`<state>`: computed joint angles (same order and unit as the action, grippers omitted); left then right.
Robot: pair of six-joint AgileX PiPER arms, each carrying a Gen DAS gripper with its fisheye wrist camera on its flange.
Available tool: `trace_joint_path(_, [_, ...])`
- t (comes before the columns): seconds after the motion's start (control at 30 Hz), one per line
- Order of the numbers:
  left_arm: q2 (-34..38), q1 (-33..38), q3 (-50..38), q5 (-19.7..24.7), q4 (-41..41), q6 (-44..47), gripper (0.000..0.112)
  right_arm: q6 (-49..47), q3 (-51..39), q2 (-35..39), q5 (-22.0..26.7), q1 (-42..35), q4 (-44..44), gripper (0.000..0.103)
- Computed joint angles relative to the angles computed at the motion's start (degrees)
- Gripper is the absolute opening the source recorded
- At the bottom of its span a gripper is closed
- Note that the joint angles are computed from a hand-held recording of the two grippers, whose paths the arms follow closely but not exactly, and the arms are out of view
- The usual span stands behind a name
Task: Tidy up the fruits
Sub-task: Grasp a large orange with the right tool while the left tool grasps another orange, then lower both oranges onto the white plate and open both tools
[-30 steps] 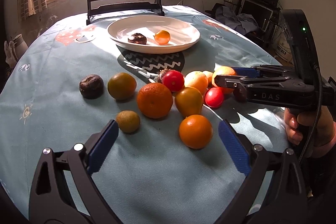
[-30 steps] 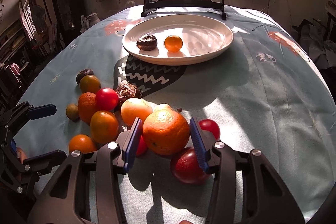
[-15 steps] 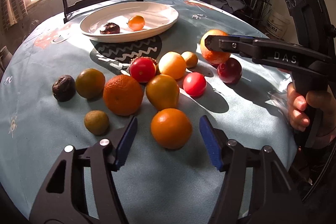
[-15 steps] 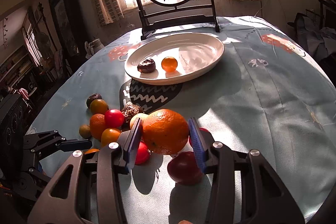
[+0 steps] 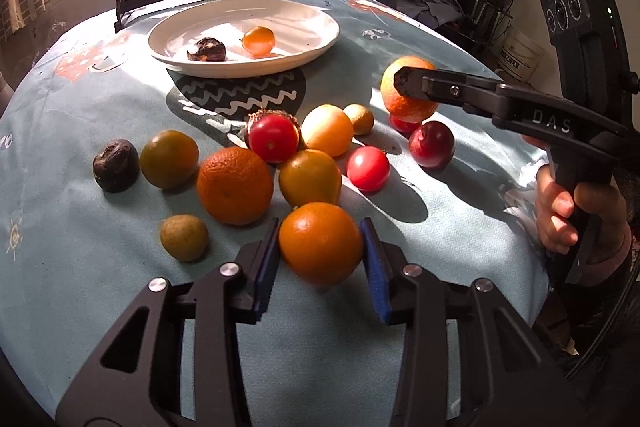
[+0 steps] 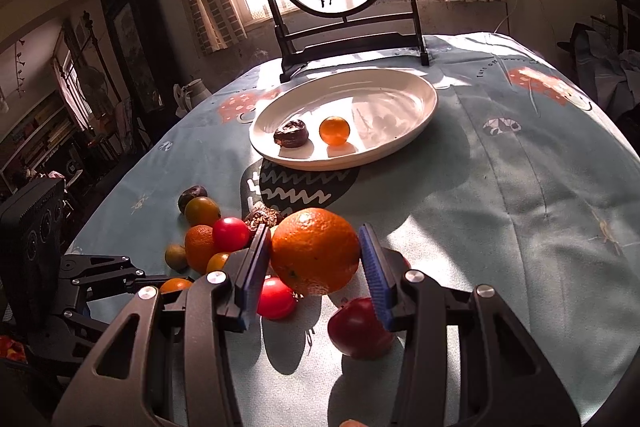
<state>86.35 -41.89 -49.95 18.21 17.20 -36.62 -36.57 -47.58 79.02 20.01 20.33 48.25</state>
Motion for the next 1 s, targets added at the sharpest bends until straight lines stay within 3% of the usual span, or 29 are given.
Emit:
trace_joint_path(0.13, [-1.62, 4.77, -3.98, 0.61, -3.27, 5.48, 0.04, -5.37, -6.48, 3.15, 2.84, -2.47, 5.04, 0.046])
trace_joint_path(0.27, [5.21, 11.51, -16.63, 3.74, -8.61, 12.15, 0.04, -1.1, -17.98, 12.12, 2.54, -3.31, 1.07, 0.046])
trace_joint_path(0.43, [21.02, 17.1, -39.81, 14.77, -7.84, 13.0, 0.04, 13.15, -32.04, 24.73, 3.68, -2.9, -14.57, 0.045])
trace_joint_path(0.6, [35.75, 20.04, -62.09, 28.58, -8.52, 16.34, 0.04, 17.95, -40.75, 32.01, 9.61, -3.93, -19.59, 0.045])
trace_joint_path(0.77, [45.49, 21.22, -76.43, 38.02, -10.66, 18.49, 0.04, 21.75, -44.79, 35.03, 13.63, -4.47, -23.26, 0.045])
trace_joint_path(0.87, [48.15, 21.43, -80.29, 40.58, -11.1, 18.12, 0.042, 21.14, -47.64, 37.09, 17.34, -5.17, -21.9, 0.046])
trace_joint_path(0.93, [46.67, 21.26, -78.45, 39.58, -10.58, 17.59, 0.059, 21.35, -48.17, 37.37, 18.28, -5.15, -22.02, 0.049])
trace_joint_path(1.0, [42.31, 20.44, -72.15, 35.59, -7.8, 15.42, 0.071, 18.7, -46.54, 35.71, 17.75, -5.56, -19.37, 0.05])
